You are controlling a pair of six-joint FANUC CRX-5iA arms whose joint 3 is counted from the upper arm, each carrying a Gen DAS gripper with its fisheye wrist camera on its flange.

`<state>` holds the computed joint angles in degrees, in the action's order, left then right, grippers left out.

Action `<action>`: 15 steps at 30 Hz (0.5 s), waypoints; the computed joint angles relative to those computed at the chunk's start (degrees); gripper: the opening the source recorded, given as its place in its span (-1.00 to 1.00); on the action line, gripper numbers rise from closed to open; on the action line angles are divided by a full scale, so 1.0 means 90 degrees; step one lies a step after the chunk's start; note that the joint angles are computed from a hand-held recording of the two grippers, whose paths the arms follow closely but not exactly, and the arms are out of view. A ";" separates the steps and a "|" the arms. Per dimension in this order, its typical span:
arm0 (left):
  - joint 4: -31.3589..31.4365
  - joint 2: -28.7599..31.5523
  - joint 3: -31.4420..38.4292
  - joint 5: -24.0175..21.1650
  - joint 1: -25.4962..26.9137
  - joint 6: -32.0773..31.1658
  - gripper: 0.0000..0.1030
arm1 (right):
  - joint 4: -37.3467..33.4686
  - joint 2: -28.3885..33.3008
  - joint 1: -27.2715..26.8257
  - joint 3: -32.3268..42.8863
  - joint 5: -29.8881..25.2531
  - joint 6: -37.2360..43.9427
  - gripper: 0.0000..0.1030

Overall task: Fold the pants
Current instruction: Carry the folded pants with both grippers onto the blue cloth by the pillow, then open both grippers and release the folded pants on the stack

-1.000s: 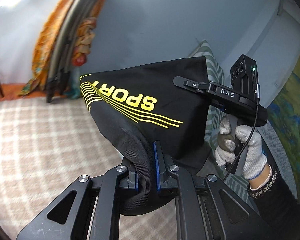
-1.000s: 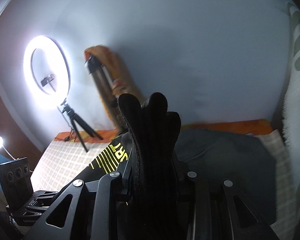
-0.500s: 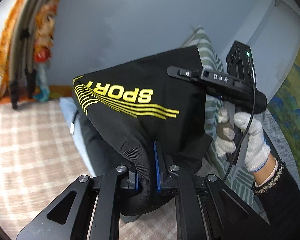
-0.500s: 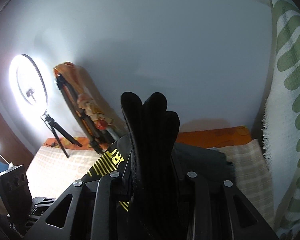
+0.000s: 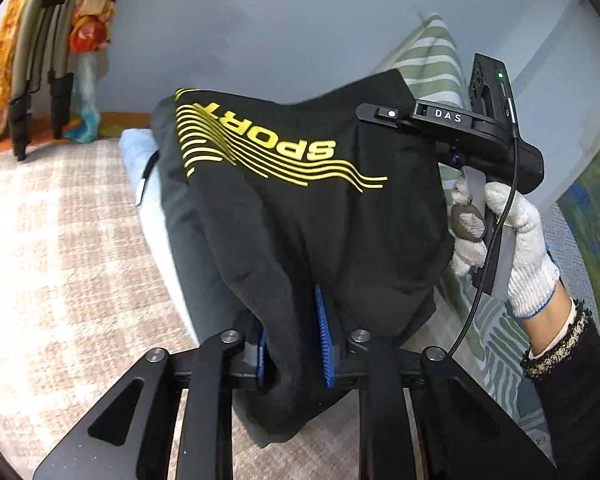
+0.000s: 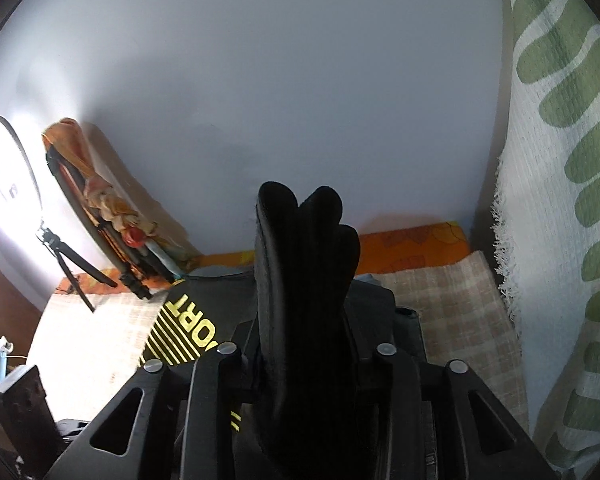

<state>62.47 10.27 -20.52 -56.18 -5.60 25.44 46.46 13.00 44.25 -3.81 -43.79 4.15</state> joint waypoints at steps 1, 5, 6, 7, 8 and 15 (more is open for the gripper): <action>-0.0045 -0.0019 -0.0001 -0.0019 0.0026 0.0034 -0.55 | -0.0030 0.0045 0.0023 0.0066 -0.0127 0.0043 -0.22; -0.0351 -0.0137 -0.0003 0.0022 0.0184 0.0223 -0.16 | -0.0328 0.0240 0.0135 0.0412 -0.0801 0.0451 0.17; -0.0423 -0.0208 -0.0040 0.0105 0.0209 0.0314 -0.09 | -0.0317 0.0278 0.0178 0.0458 -0.1008 0.0461 0.24; -0.0420 -0.0197 -0.0053 0.0187 0.0212 0.0318 -0.08 | -0.0308 0.0298 0.0205 0.0474 -0.1142 0.0484 0.30; -0.0433 -0.0184 -0.0049 0.0235 0.0227 0.0351 -0.08 | -0.0315 0.0313 0.0230 0.0494 -0.1265 0.0520 0.34; -0.0538 -0.0190 -0.0055 0.0232 0.0401 0.0282 -0.08 | -0.0439 0.0384 0.0314 0.0595 -0.2095 0.0258 0.59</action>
